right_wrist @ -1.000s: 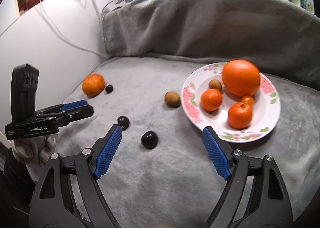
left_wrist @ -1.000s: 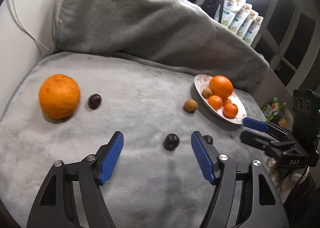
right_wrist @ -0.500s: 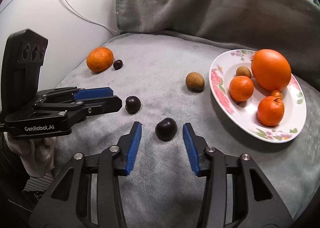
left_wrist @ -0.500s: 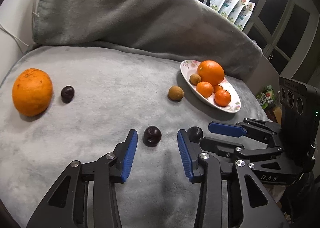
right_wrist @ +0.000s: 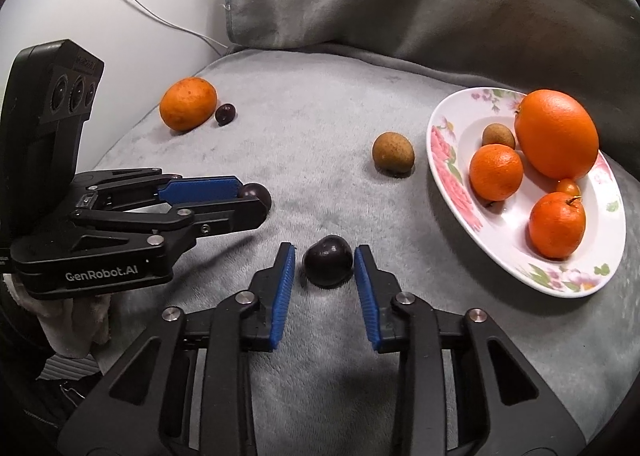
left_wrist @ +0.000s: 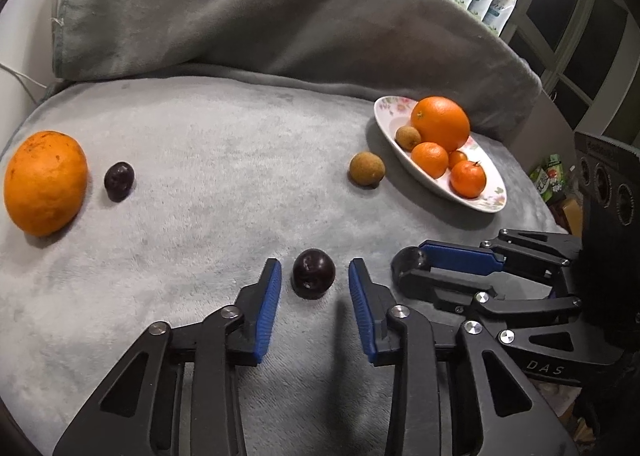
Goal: Organize fruits
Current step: 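Close the left tool on one plum while the right tool closes on another, then carry both dark plums onto the plate and open both tools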
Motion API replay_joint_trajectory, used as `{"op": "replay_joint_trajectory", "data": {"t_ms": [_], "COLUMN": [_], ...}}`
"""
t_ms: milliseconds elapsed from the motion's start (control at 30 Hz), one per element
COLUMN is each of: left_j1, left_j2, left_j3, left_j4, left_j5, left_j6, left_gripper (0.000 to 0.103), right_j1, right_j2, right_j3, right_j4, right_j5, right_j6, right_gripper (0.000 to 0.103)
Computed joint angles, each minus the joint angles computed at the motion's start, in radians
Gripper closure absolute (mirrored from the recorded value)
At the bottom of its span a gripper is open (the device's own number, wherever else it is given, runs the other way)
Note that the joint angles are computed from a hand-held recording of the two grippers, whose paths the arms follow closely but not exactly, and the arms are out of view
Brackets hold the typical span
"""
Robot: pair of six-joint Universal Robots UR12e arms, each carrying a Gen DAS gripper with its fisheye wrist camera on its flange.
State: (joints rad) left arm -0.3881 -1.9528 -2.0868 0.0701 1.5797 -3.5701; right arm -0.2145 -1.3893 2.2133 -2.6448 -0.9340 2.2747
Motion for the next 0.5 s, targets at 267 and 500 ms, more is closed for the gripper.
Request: {"op": "replay_joint_trajectory", "data": {"t_ms": [267,500], "left_j1": [-0.005,-0.006], "left_j2": [-0.005,0.003], "left_j3": [0.006,-0.003], "left_j4": [-0.005,0.018], "left_j5": [0.018,0.028], "left_j6": [0.005,-0.006], "left_gripper": [0.083,0.083], "right_j1": [0.001,-0.009], "right_j2": [-0.002,-0.01], "right_j3": [0.008,0.02], "right_j4": [-0.023,-0.057], "right_j5": [-0.004,0.021], "right_j6": [-0.004,0.014], "right_gripper": [0.077,0.077]}}
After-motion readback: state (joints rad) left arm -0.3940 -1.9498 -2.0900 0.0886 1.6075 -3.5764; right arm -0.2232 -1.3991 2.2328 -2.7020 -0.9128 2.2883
